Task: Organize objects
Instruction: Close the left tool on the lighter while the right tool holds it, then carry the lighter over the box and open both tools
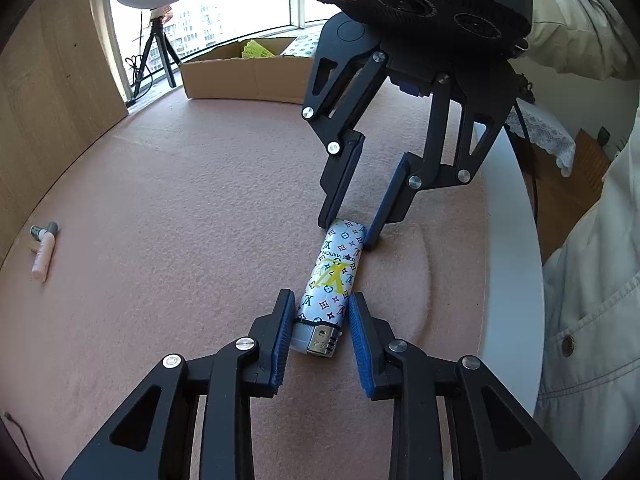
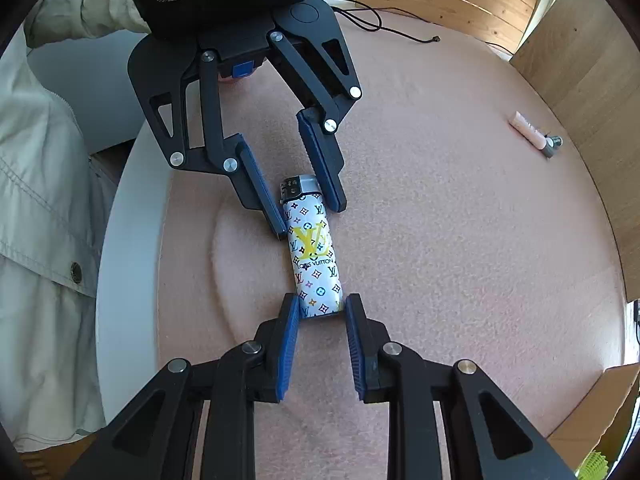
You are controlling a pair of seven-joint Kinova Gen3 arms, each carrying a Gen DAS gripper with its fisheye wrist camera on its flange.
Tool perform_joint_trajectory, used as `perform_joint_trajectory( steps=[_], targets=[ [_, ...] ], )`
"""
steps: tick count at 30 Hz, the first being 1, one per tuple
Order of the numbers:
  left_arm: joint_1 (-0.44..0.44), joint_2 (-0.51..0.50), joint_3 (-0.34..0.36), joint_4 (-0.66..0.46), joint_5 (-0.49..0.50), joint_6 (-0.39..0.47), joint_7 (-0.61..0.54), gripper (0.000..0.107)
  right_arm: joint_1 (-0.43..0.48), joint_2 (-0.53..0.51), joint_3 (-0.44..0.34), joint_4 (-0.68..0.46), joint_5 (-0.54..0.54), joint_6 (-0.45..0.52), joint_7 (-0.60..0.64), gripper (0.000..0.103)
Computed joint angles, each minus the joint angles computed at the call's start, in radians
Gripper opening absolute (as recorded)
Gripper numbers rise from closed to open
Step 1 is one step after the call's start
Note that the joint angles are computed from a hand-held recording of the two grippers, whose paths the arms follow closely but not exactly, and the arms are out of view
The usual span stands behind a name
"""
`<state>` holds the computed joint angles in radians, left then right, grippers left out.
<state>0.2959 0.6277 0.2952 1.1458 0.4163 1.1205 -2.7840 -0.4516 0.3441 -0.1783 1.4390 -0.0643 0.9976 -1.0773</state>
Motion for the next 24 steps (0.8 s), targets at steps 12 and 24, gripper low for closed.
perform_joint_trajectory(
  steps=[12,24],
  targets=[
    [0.027,-0.031,0.002,-0.014,-0.002,-0.012,0.023,0.029,0.004,-0.054,0.006,0.016,0.017,-0.002,0.011,0.021],
    [0.151,0.026,-0.008,-0.261,-0.068,0.024,0.089,0.029,0.029,-0.167,0.028,0.021,0.111,0.02,0.021,0.021]
  ],
)
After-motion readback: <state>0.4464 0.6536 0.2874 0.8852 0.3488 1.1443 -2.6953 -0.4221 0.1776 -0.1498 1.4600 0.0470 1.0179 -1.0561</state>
